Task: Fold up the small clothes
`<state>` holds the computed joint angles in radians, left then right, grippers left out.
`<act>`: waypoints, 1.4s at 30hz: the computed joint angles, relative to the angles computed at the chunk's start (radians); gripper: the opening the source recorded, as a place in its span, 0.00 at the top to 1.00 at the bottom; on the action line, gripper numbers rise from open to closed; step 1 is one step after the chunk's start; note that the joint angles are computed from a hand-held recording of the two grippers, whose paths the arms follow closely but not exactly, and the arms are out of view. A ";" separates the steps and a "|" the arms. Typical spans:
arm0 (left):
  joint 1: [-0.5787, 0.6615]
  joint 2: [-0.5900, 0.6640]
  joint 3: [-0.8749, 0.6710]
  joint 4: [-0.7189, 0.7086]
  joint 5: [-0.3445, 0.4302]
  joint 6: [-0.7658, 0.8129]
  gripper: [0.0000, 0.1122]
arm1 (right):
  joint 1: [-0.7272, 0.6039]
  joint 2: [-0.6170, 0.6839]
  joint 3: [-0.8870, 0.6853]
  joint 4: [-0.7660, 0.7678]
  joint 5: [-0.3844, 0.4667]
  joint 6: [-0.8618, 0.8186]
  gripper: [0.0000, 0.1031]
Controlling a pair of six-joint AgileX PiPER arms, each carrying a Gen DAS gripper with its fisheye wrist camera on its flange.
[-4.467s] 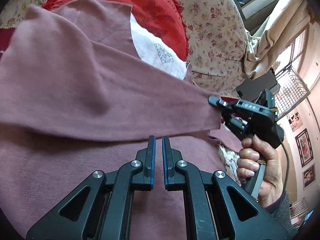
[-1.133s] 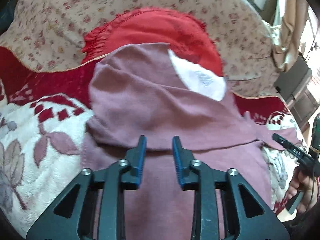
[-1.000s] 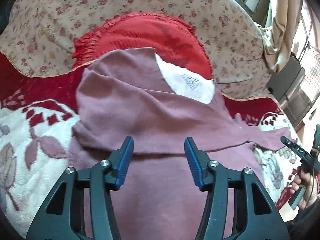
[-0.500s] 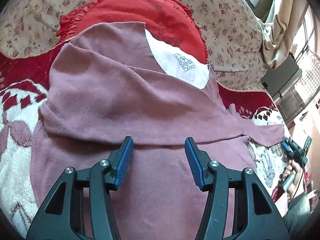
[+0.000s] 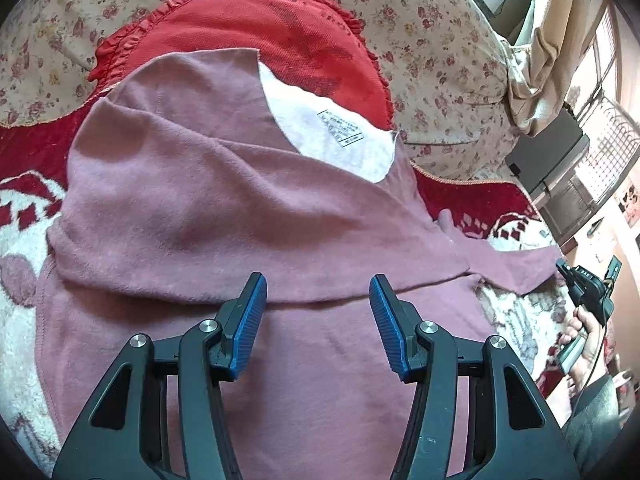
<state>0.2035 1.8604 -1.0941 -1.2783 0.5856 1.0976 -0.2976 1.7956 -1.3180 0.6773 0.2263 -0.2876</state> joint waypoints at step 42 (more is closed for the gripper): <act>-0.086 0.191 -0.220 0.025 0.223 -0.091 0.47 | 0.606 0.268 -0.345 -0.279 0.467 -0.070 0.84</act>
